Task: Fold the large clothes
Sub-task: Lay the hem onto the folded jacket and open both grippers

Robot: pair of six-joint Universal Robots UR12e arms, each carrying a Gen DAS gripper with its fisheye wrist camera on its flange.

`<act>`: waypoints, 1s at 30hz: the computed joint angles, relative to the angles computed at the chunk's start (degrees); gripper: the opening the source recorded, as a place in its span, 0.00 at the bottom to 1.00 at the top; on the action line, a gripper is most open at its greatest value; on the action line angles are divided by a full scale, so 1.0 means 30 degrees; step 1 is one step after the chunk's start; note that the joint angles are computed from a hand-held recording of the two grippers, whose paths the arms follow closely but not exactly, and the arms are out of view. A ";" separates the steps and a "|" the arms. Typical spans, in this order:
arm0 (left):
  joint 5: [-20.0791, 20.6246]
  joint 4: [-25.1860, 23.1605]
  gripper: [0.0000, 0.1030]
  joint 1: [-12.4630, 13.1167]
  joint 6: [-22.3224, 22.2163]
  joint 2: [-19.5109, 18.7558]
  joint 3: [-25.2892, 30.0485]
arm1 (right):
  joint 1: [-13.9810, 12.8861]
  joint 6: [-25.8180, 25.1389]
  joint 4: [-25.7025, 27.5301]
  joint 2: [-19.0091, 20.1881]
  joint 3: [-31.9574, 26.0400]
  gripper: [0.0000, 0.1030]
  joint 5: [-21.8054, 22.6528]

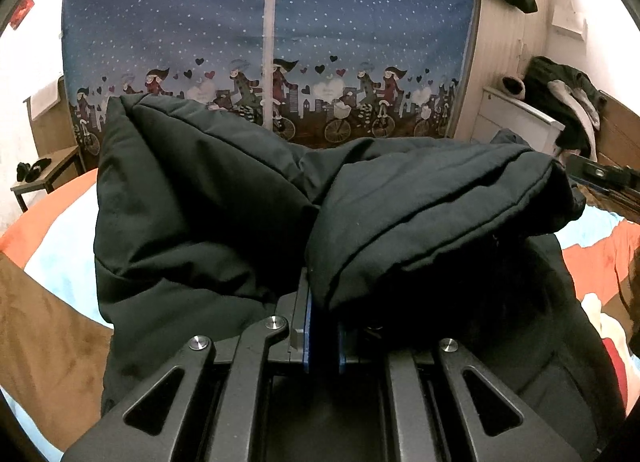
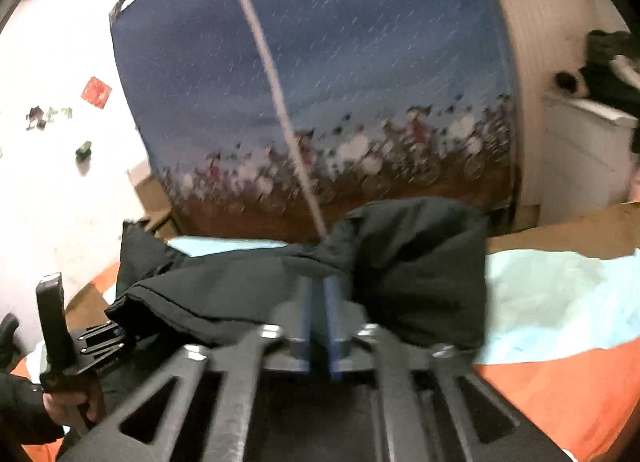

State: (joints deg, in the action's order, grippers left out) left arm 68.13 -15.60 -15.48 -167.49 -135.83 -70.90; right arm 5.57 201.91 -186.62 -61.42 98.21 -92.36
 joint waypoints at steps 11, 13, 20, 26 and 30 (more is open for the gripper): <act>-0.0644 -0.1330 0.28 0.0593 -0.0363 0.1299 -0.1445 | 0.0500 -0.1163 0.4033 0.1202 -0.1627 0.41 -0.0444; -0.1238 0.0180 0.47 0.0811 -0.0903 0.1658 -0.2242 | 0.0458 -0.1205 0.4083 0.1208 -0.1516 0.41 -0.0418; -0.0397 0.1097 0.62 0.0328 -0.1294 0.1371 -0.1330 | 0.0367 -0.0670 0.4128 0.1247 -0.1345 0.43 -0.0041; 0.2072 -0.1952 0.62 -0.0441 -0.1644 -0.0334 0.1687 | 0.0378 -0.1155 0.4169 0.1326 -0.1299 0.61 -0.0128; 0.2932 -0.2937 0.69 -0.0583 -0.2006 -0.1267 0.3007 | 0.0568 -0.2094 0.4717 0.1652 -0.1828 0.61 -0.1212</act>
State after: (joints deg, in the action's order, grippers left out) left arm 76.93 -24.41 -17.23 -173.50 -139.63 -61.88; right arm 7.28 195.63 -172.47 -56.46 92.72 -96.00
